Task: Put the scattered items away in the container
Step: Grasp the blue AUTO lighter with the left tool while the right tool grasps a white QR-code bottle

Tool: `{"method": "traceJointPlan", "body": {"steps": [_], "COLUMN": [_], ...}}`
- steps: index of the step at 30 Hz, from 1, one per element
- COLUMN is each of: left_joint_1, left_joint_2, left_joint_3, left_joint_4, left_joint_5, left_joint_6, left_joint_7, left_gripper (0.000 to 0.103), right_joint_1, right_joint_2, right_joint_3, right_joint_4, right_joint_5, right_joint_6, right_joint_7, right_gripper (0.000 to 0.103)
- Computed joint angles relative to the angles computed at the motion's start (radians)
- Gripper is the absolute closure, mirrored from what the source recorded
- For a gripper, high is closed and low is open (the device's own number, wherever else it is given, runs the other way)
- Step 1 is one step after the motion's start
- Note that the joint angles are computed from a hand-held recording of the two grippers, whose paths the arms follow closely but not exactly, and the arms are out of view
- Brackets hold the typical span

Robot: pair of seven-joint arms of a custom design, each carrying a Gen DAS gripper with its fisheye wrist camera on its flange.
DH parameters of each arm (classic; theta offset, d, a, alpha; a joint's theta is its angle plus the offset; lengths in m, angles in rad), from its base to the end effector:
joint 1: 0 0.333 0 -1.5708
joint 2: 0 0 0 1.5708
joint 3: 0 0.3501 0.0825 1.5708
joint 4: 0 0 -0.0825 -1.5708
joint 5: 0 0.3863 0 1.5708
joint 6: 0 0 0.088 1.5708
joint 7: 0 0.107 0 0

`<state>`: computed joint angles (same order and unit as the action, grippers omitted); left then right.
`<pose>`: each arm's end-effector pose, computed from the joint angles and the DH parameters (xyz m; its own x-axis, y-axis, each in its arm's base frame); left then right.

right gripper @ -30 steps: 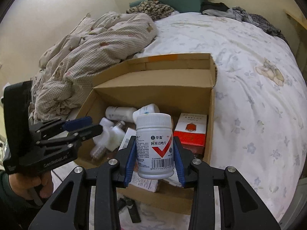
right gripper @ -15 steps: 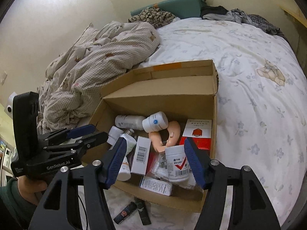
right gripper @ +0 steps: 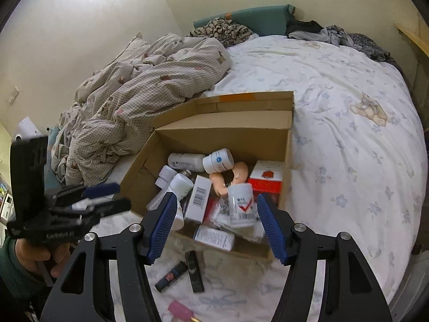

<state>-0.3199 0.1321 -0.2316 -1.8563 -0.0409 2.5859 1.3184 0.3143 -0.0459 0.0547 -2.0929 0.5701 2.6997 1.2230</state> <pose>0.5553 -0.3315 0.5511 -0.3086 -0.9286 0.2062 -0.8336 0.1596 -0.5288 0.5473 0.1926 0.5465 0.3604 -0.8882 -0.2849 -0.7792 -0.1188 -0.6154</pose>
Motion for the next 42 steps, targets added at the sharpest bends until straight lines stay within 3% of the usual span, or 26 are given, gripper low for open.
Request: {"method": "traceJointPlan", "body": {"steps": [3, 6, 11, 19, 22, 25, 29, 37, 39, 40, 41, 42], "left_joint_1": [-0.009, -0.002, -0.011, -0.004, -0.020, -0.032, -0.050, -0.095, -0.095, -0.102, -0.109, -0.113], "left_joint_2": [-0.047, -0.072, -0.067, -0.019, 0.010, 0.040, 0.082, 0.141, 0.158, 0.163, 0.168, 0.168], "left_joint_3": [-0.005, -0.019, -0.023, -0.034, -0.029, -0.025, -0.020, -0.012, -0.015, -0.011, -0.007, -0.006], "left_joint_4": [-0.063, -0.106, -0.099, -0.046, -0.015, 0.007, 0.040, 0.083, 0.093, 0.095, 0.097, 0.095], "left_joint_5": [0.019, -0.050, -0.003, -0.131, -0.081, -0.050, -0.006, 0.090, 0.078, 0.094, 0.109, 0.120], "left_joint_6": [0.023, 0.036, -0.006, -0.142, -0.225, -0.287, -0.332, -0.374, -0.392, -0.399, -0.406, -0.409], "left_joint_7": [-0.019, 0.008, -0.002, 0.093, 0.079, 0.071, 0.053, 0.043, 0.053, 0.045, 0.039, 0.041], "left_gripper": [0.046, 0.046, 0.046, 0.046, 0.046, 0.046, 0.046, 0.046, 0.046, 0.049, 0.063, 0.069], "right_joint_1": [0.000, 0.008, 0.020, -0.029, -0.019, 0.007, 0.038, 0.051, 0.053, 0.053, 0.052, 0.051], "right_joint_2": [-0.033, -0.074, -0.158, -0.120, -0.096, -0.072, -0.034, 0.005, 0.004, 0.002, 0.000, -0.002], "right_joint_3": [-0.008, -0.027, -0.063, -0.081, -0.047, -0.009, 0.036, 0.047, 0.050, 0.049, 0.047, 0.045], "right_joint_4": [-0.034, -0.069, -0.135, -0.147, -0.144, -0.148, -0.145, -0.148, -0.153, -0.154, -0.153, -0.151], "right_joint_5": [0.016, 0.046, 0.046, -0.083, -0.121, -0.137, -0.243, -0.300, -0.322, -0.330, -0.329, -0.328], "right_joint_6": [-0.007, -0.054, -0.165, -0.474, -0.569, -0.582, -0.527, -0.456, -0.443, -0.441, -0.445, -0.450], "right_joint_7": [-0.023, -0.075, -0.155, -0.086, -0.093, -0.103, -0.041, 0.042, 0.043, 0.039, 0.032, 0.025], "right_gripper": [0.036, 0.036, 0.035, 0.031, 0.030, 0.027, 0.026, 0.027, 0.033, 0.035, 0.035, 0.035]}}
